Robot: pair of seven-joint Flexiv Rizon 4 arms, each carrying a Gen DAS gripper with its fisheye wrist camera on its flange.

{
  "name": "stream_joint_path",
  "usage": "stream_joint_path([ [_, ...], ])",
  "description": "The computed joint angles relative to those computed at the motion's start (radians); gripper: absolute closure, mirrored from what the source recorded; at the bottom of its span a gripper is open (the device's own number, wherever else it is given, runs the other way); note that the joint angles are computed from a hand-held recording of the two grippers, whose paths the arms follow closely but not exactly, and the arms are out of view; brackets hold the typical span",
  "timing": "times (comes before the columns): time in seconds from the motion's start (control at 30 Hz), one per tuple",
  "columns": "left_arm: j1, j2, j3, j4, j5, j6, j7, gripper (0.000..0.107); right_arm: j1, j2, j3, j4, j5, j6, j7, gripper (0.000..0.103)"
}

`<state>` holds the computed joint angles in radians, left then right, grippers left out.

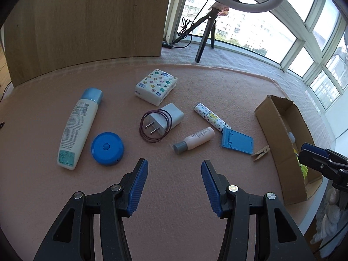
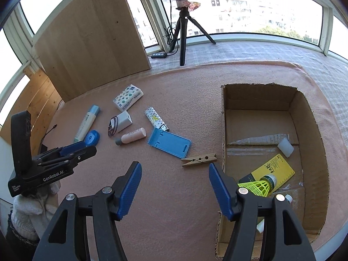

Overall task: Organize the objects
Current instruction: 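Withdraw the right tool from the box toward the white lotion bottle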

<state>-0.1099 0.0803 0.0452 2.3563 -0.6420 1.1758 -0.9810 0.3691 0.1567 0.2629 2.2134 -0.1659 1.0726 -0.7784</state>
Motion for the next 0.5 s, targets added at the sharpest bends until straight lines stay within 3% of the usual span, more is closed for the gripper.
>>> stream_joint_path([
  [0.5, 0.077, -0.059, 0.022, 0.002, -0.019, -0.001, 0.046, 0.042, 0.071, -0.254, -0.01, -0.185, -0.097, 0.025, -0.135, 0.031],
])
